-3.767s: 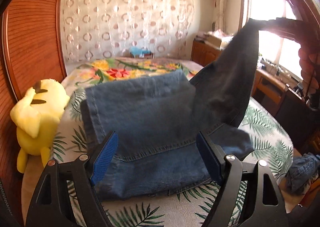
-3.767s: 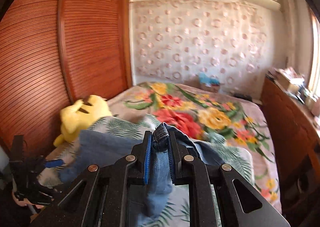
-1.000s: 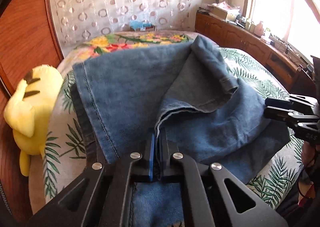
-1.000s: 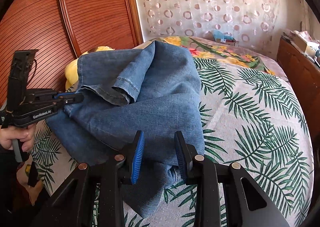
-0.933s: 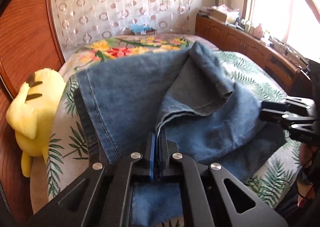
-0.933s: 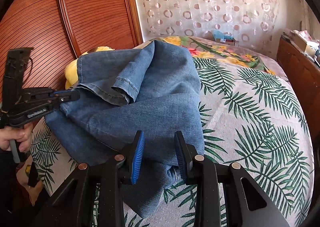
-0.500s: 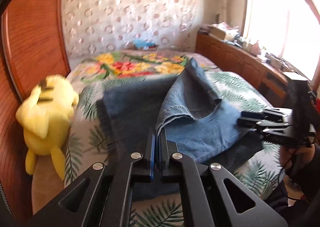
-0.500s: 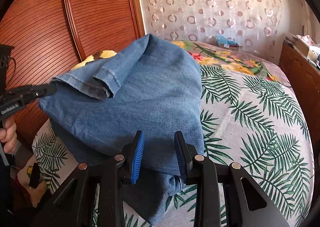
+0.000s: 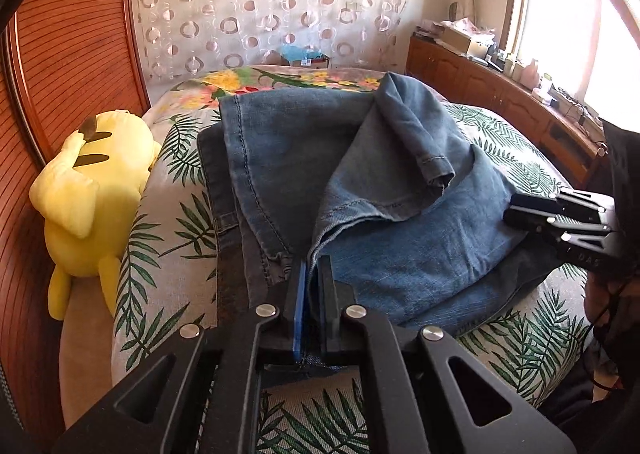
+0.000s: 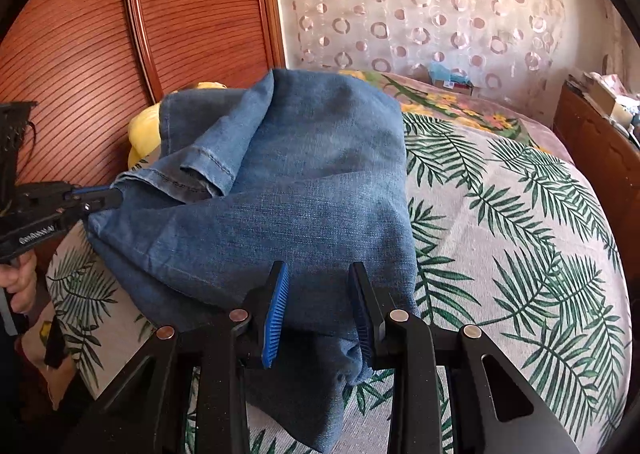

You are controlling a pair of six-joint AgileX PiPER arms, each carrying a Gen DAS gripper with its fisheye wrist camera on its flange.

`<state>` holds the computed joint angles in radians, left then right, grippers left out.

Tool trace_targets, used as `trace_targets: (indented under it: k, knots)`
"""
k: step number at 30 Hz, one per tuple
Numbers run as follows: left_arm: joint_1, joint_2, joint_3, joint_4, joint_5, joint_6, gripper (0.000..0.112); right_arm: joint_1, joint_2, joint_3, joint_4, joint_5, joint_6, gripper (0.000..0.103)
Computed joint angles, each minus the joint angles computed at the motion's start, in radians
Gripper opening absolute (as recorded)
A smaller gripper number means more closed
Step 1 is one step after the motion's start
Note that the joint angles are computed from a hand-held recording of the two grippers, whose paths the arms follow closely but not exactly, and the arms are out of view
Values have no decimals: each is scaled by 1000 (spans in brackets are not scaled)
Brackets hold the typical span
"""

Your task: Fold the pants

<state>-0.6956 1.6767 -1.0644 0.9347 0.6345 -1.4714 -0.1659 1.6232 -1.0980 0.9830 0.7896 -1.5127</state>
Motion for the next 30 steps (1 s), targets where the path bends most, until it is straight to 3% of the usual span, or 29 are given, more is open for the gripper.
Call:
trace_targets:
  k: [3,6,8,11,16,19,25,27,30]
  knots:
    - [-4,-11,-7,5,16,5,10,11,3,18,-3,-33,8,33]
    - [-20,-17,-29,11,55,12,29,11,-8,47,35,-48,-35,34]
    - [-22,-18,-40,21,53,17,48,16,-17,77,72,-72,-79,35]
    - [-17,2,-73,8,32,55,53,13,-31,117,116,-89,-133,35]
    - [10,79,-168,-52,-5,139,53,-26,-15,110,150,-45,-154,35]
    - [32,113,-216,-101,-72,201,53,-33,-17,119,159,-42,-169,35]
    - [73,223,-371,-318,-113,439,49,-56,-6,107,167,-15,-174,35]
    - [96,280,-448,-435,-87,557,45,-58,-4,105,167,-12,-174,35]
    - [104,317,-498,-465,-47,602,22,-61,-3,103,168,-8,-174,35]
